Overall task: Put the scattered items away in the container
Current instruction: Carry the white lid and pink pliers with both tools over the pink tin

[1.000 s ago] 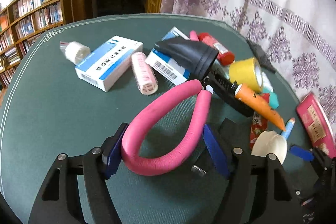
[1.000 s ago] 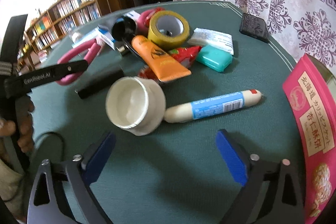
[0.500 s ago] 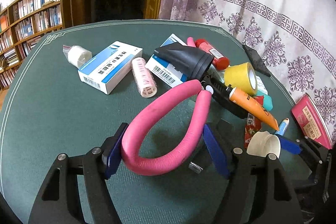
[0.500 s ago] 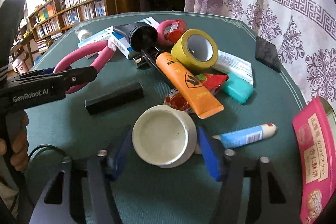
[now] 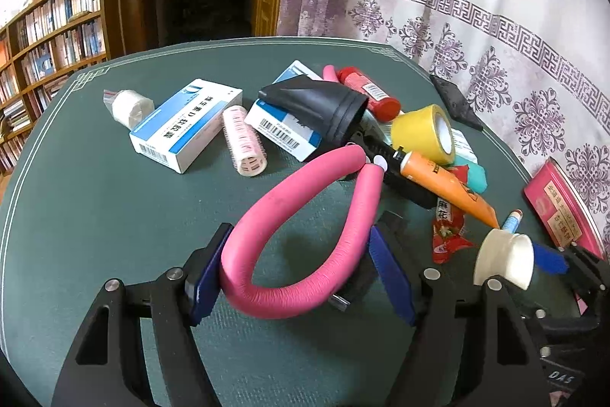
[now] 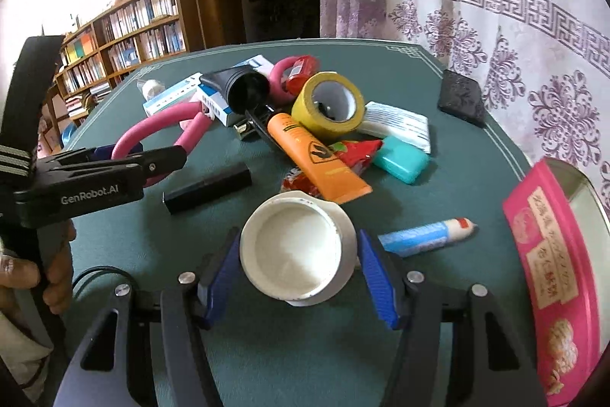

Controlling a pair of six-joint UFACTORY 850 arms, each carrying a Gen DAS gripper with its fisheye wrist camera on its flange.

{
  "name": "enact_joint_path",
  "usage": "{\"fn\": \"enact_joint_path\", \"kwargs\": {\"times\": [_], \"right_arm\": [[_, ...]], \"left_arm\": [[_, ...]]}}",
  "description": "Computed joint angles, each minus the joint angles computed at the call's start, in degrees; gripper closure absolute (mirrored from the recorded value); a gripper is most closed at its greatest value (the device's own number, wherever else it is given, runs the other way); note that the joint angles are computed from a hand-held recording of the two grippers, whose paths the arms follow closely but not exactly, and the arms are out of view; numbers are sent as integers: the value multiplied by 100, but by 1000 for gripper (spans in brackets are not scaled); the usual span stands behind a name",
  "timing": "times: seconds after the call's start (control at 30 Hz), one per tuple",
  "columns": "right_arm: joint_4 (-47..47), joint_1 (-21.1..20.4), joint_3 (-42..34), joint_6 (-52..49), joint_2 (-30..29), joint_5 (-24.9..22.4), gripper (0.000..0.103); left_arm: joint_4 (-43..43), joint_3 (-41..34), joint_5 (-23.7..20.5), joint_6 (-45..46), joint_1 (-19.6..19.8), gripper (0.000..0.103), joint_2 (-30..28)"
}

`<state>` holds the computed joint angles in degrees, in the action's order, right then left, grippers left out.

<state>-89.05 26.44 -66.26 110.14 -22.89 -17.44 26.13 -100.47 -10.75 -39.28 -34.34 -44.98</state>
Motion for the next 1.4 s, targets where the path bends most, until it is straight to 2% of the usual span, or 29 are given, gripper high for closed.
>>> {"fn": "enact_joint_path", "kwargs": {"times": [0.13, 0.33, 0.63, 0.87, 1.13, 1.4], "right_arm": [[-321, 19, 248, 417, 220, -105, 38], [-792, 61, 659, 973, 618, -525, 38], [-1060, -141, 1493, 1912, 1482, -1124, 38], [-1139, -331, 2095, 2443, 2116, -1746, 38], [-985, -731, 2548, 2693, 2516, -1771, 38], [-864, -957, 2800, 2686, 2689, -1673, 38]], "left_arm": [[-197, 44, 46, 226, -41, 28, 41], [-672, 94, 88, 704, -151, 29, 98], [-1611, -144, -27, 1837, -485, 28, 30], [-2640, -574, -211, 3191, -816, 28, -157], [-3465, -1359, -568, 4317, -1159, 28, -534], [-3890, -2189, -975, 4950, -1405, 28, -949]]}}
